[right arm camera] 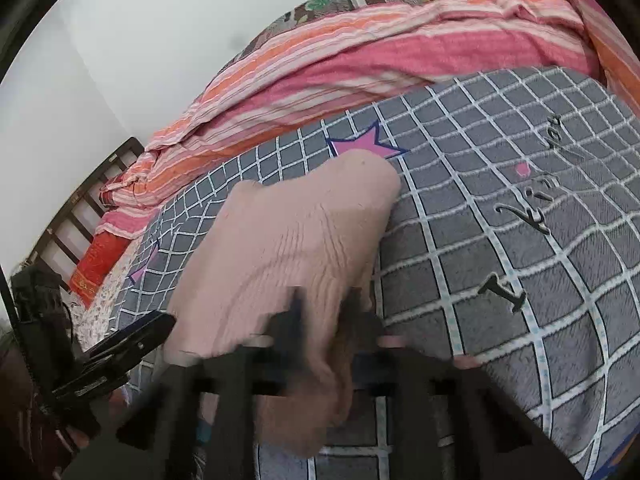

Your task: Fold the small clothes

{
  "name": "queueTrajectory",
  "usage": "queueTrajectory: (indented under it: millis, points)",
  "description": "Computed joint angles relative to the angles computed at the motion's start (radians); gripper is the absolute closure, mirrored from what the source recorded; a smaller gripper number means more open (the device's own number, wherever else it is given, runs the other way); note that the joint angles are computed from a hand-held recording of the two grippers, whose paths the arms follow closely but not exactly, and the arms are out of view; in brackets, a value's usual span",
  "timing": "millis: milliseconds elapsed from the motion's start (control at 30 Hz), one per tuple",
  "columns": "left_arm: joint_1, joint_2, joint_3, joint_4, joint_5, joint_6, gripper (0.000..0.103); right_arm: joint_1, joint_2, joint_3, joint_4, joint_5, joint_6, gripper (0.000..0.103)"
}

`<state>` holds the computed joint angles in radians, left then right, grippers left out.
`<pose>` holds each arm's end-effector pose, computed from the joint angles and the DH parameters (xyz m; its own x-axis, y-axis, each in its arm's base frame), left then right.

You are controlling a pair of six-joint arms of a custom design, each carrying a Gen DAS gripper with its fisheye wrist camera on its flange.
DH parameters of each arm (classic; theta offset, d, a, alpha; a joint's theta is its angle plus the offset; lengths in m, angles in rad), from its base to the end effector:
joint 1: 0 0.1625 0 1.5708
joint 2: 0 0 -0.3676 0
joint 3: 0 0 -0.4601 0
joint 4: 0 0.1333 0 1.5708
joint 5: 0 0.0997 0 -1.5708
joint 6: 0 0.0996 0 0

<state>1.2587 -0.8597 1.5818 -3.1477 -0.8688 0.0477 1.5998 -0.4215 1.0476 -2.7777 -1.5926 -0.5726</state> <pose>-0.0293 -0.7345 0.1622 -0.8657 -0.1991 -0.4593 0.2431 0.6349 -0.7334 0.1556 -0.8421 0.0147 -0.8271 -0.4671 0.3126 -0.5620 0.6932 -0.4513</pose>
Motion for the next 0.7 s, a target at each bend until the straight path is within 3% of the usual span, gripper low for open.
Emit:
queueTrajectory:
  millis: [100,167,200,300,500,700]
  points:
    - [-0.002,-0.019,0.034,-0.055,-0.022,-0.01,0.028,-0.008,-0.016,0.036,-0.083,0.045,-0.005,0.091]
    - [-0.002,-0.017,0.034,-0.072,-0.021,-0.029,0.028,0.0,0.028,-0.006,-0.089,-0.06,0.009,0.091]
    - [0.004,-0.014,0.021,-0.024,-0.028,-0.061,0.026,0.003,0.051,-0.017,-0.116,-0.105,-0.009,0.091]
    - [0.002,-0.007,0.011,0.036,0.001,-0.087,0.026,0.014,0.048,0.019,-0.21,-0.133,-0.081,0.09]
    - [-0.016,-0.015,0.036,0.043,0.061,-0.073,0.026,0.033,0.018,0.046,-0.199,-0.182,-0.061,0.086]
    - [-0.02,-0.022,0.048,0.05,0.077,-0.079,0.026,0.035,-0.003,0.075,-0.191,-0.225,-0.04,0.075]
